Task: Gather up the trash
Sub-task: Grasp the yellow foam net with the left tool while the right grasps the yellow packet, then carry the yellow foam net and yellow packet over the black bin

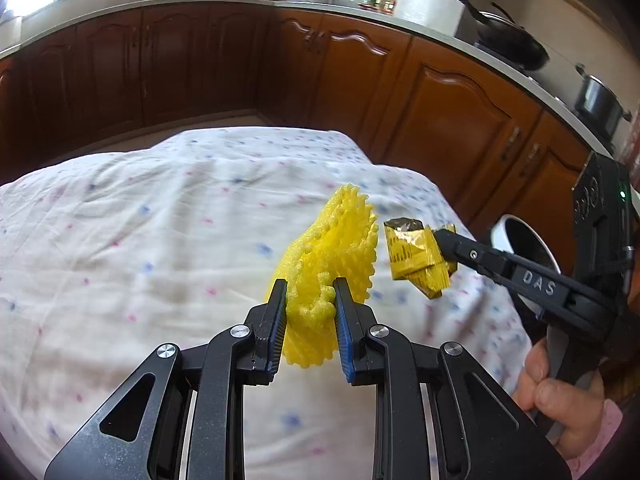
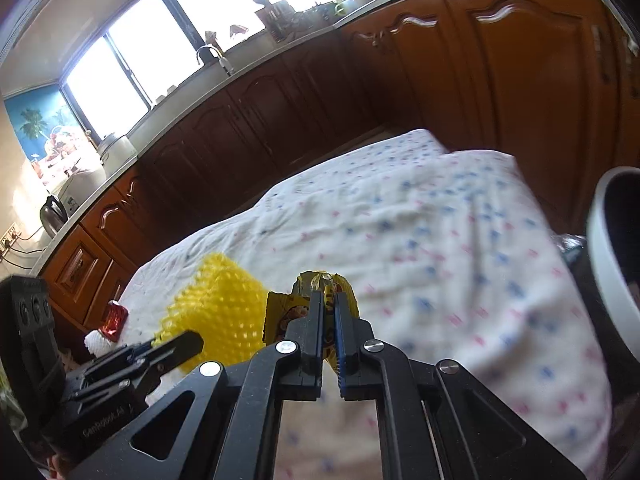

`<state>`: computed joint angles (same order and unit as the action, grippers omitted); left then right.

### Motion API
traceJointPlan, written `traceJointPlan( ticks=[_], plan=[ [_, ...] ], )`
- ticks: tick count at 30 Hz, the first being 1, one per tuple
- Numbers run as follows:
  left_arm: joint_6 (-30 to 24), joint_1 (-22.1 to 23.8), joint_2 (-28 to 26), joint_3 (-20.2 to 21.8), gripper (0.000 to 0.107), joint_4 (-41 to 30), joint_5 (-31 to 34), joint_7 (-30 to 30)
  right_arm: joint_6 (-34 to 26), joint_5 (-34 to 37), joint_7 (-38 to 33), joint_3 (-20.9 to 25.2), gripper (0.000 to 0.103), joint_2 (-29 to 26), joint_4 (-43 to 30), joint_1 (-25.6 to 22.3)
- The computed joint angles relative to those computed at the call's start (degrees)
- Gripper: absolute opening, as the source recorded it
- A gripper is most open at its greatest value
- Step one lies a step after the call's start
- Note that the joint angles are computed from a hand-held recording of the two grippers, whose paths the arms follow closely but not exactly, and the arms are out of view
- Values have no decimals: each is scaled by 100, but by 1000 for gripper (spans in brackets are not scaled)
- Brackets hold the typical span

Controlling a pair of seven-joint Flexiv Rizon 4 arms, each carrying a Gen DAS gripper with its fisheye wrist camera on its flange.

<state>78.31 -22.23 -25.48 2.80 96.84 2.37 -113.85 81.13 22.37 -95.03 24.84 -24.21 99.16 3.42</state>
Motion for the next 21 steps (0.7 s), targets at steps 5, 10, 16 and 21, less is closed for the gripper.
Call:
traceJointPlan(
  ticks=[5,10,16,21],
  plan=[
    [-219,-346,1,84,21,-186,304,-171,198,276,-192,79,5,409,557,-256],
    [-372,-484,-55,-34,21,-393,449,-163,404,562,-299,-3,5,782,1006,-392],
    [-579,-667,-215,-98,21,-747,586,-142,475,932,-513,-186,5,1099,1295,-487],
    [-758,-788,-401,-170,21,-1085,618,-54,469,1268,-747,-374,5,1288,1382,-547]
  ],
)
